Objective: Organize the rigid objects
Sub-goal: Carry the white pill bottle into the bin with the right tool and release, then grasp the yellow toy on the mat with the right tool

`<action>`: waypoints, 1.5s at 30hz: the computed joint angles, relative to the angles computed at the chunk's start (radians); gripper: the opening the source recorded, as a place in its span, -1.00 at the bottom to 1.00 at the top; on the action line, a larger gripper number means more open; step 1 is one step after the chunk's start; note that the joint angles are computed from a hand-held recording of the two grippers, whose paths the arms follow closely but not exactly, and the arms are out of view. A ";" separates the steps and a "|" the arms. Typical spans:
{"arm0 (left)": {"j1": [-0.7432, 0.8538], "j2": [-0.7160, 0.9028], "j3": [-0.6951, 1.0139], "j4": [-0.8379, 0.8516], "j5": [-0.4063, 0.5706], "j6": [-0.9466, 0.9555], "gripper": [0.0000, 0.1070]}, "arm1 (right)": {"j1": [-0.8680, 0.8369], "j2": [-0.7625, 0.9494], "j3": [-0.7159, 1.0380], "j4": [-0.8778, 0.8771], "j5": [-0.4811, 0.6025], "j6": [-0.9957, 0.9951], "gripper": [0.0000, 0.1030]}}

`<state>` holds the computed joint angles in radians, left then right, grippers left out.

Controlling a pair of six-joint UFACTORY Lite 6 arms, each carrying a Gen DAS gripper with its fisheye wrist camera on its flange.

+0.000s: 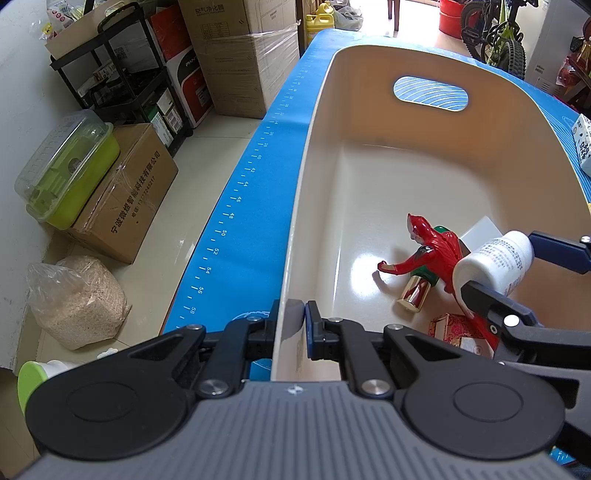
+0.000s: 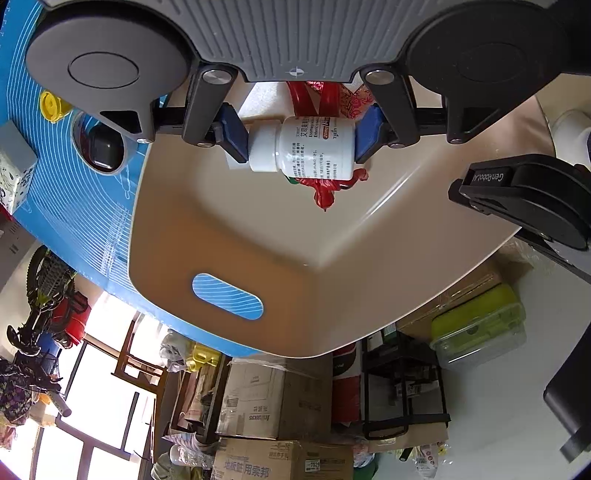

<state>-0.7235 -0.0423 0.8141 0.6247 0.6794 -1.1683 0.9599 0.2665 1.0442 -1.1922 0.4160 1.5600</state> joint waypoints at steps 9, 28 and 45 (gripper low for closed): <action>0.001 0.001 0.002 0.000 0.001 0.003 -0.75 | -0.030 -0.121 -0.063 -0.045 -0.011 0.078 0.55; 0.000 0.001 0.001 0.002 0.001 0.000 -0.75 | -0.277 -0.497 -0.400 -0.332 0.076 0.335 0.72; -0.007 0.010 0.010 0.008 0.011 -0.008 -0.74 | -0.712 -0.289 -0.581 -0.987 -0.018 0.882 0.71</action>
<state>-0.7305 -0.0321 0.8240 0.6322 0.6905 -1.1761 0.2484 -0.0224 0.4636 -2.1796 0.3976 2.4419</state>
